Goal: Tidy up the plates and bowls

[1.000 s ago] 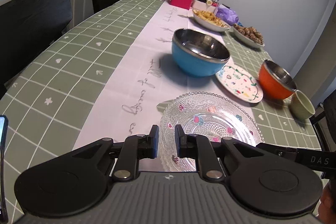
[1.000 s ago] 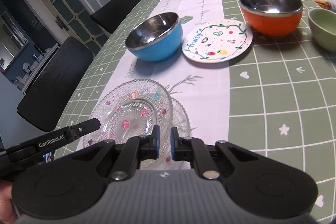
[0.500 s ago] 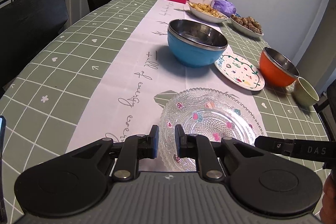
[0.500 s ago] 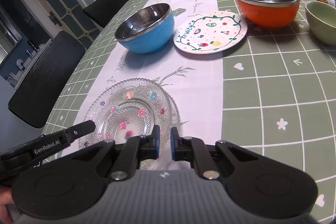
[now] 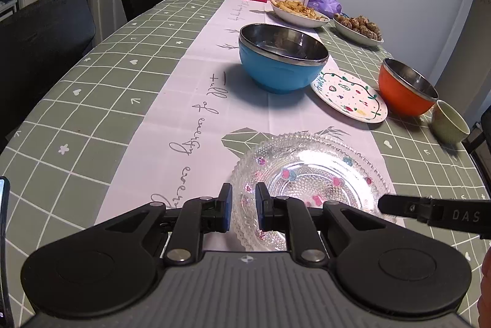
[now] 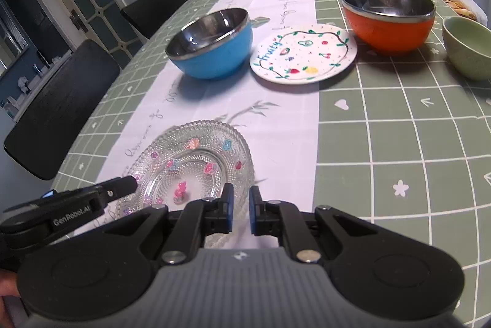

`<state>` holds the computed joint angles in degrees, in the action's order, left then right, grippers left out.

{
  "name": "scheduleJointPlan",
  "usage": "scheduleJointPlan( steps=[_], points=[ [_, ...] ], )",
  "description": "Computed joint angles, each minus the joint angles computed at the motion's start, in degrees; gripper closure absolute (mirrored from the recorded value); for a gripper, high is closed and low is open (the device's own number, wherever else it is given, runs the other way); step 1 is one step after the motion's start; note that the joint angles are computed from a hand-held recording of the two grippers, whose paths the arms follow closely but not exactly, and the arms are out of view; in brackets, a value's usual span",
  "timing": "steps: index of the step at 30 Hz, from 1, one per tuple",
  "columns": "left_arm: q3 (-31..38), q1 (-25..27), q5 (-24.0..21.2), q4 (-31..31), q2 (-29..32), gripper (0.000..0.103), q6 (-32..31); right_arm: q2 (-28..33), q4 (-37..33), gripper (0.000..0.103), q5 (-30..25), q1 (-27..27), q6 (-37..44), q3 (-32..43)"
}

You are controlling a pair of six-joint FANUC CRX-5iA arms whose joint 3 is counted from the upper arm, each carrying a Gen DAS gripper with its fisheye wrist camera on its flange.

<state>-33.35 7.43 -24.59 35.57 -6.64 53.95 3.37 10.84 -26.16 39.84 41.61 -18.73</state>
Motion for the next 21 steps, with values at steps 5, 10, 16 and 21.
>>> scheduleJointPlan(
  steps=[5,10,16,21],
  points=[
    [0.73,-0.37,0.51,-3.16,0.02,0.086,1.69,0.03,2.09,0.095,0.71,0.37,-0.96,-0.80],
    [0.45,-0.07,0.02,-1.05,0.16,0.086,-0.09,-0.13,0.41,0.093,1.01,0.08,0.25,-0.70],
    [-0.80,0.53,0.06,4.46,-0.28,0.075,-2.68,-0.23,0.77,0.073,1.26,-0.10,-1.05,-1.01],
    [-1.74,1.31,0.71,9.65,-0.24,0.044,-2.55,-0.66,1.94,0.073,2.57,-0.69,-3.96,-2.00]
  ],
)
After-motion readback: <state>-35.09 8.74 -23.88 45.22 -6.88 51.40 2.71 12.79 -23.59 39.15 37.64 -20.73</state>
